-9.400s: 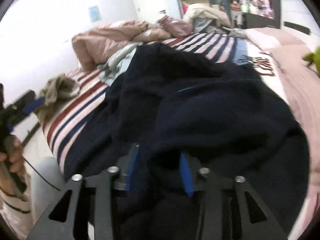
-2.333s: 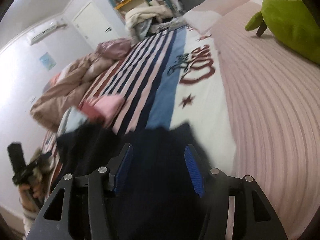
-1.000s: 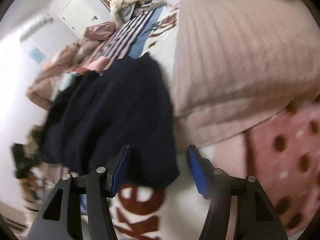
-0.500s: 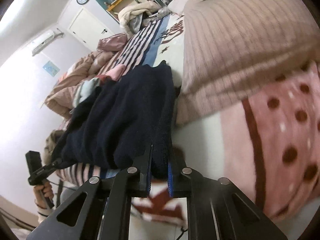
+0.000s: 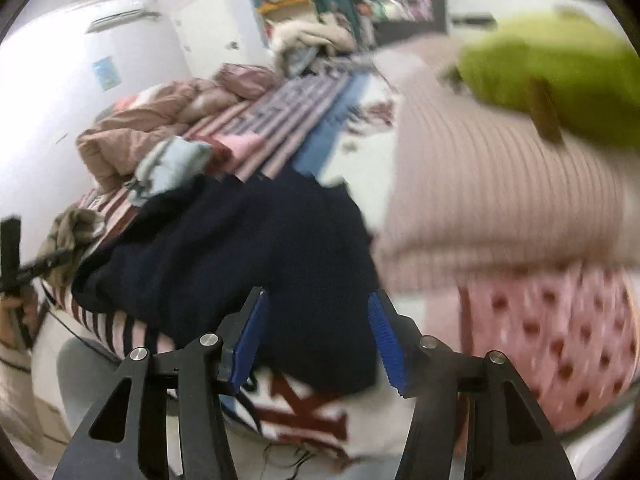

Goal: Fold small clothes

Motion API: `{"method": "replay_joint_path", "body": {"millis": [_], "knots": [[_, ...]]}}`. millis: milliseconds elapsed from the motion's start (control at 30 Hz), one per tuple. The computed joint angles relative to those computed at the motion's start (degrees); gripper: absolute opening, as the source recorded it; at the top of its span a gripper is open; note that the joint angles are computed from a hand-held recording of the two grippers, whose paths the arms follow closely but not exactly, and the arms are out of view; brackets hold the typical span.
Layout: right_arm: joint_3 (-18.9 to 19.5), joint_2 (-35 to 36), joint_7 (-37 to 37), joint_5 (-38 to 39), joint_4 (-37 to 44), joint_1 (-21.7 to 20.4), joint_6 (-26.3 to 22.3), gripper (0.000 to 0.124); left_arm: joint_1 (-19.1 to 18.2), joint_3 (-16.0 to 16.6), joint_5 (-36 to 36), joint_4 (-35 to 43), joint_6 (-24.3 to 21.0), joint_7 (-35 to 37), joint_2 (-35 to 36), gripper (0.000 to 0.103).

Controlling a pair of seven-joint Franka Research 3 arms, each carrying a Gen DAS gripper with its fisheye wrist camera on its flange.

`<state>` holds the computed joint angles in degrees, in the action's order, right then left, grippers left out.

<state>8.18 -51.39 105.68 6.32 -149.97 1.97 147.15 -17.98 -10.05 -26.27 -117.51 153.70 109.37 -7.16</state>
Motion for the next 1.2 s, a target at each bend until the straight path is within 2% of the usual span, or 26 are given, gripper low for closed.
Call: {"method": "replay_joint_path", "body": {"millis": [67,167,233,333,367,433,500,533,567,633,700,767,800,867,900,967,1033,1100,1200], "knots": [[0.2,3.2,-0.7,0.2,1.9,0.9,2.2,0.049,-0.5,-1.0,1.4,4.3,-0.4,1.0,3.8,0.087],[-1.7,10.5,-3.6,3.1,5.7,5.4,6.2,0.049,-0.2,-3.1,4.4,11.4,-4.0,1.9,9.9,0.087],[-1.5,14.0,-4.7,3.8,7.6,6.6,7.4,0.049,-0.5,-4.6,11.2,16.5,-6.1,-1.4,14.7,0.087],[-1.0,17.6,-5.7,4.2,9.4,7.9,8.6,0.049,-2.9,-4.2,25.5,23.5,-8.1,-11.7,21.3,0.086],[-1.3,18.5,-6.3,4.7,9.9,8.6,8.7,0.049,-3.5,-3.8,28.9,26.1,-9.7,-14.8,23.4,0.076],[-1.4,19.2,-6.7,5.0,10.3,9.0,8.7,0.049,-2.2,-4.4,29.5,27.6,-9.9,-17.3,24.6,0.06],[-0.9,19.0,-6.4,4.4,10.2,8.5,8.2,0.049,0.0,-4.1,27.8,26.1,-6.6,-21.7,24.1,0.053],[-0.9,18.7,-6.2,4.2,10.0,8.1,7.8,0.049,0.0,-2.8,30.0,25.8,-5.6,-25.8,23.9,0.04],[-0.9,18.3,-5.8,4.2,9.7,7.8,7.4,0.049,0.1,-1.9,32.2,25.5,-5.5,-28.8,23.6,0.034],[-1.5,17.5,-5.3,4.5,9.0,7.5,6.7,0.049,2.5,-1.8,31.9,25.1,-6.4,-30.7,23.8,0.035],[-2.2,17.0,-5.0,5.4,8.3,7.6,6.3,0.049,4.9,-2.9,29.9,24.8,-8.8,-28.7,24.2,0.04],[-2.7,16.7,-4.9,6.2,7.8,7.7,6.1,0.049,6.1,-3.7,29.2,23.0,-8.7,-27.0,23.5,0.045],[-2.7,16.8,-5.0,6.5,7.8,7.8,6.1,0.049,6.5,-3.8,28.9,21.3,-7.7,-26.6,22.4,0.047],[-2.8,16.7,-5.6,6.9,7.8,8.3,6.0,0.049,6.8,-3.5,28.9,18.7,-4.0,-27.9,20.6,0.063],[-2.9,17.0,-6.2,7.1,8.1,8.8,6.0,0.049,7.4,-3.7,27.4,17.5,-1.0,-28.2,19.7,0.067],[-2.6,17.5,-6.8,7.3,8.8,9.4,6.2,0.049,9.4,-5.7,21.5,17.1,1.5,-24.1,19.0,0.071],[-2.7,18.2,-7.7,7.9,9.5,10.1,6.8,0.049,11.3,-9.2,14.1,18.9,-1.9,-12.8,19.1,0.073],[-2.8,19.1,-8.4,8.5,10.2,10.8,7.5,0.049,10.0,-10.0,13.3,20.9,-5.6,-5.3,19.8,0.076],[-2.9,21.0,-9.3,9.1,11.6,11.3,7.9,0.049,5.6,-8.3,20.1,23.0,-7.4,-5.4,21.4,0.076]]}}
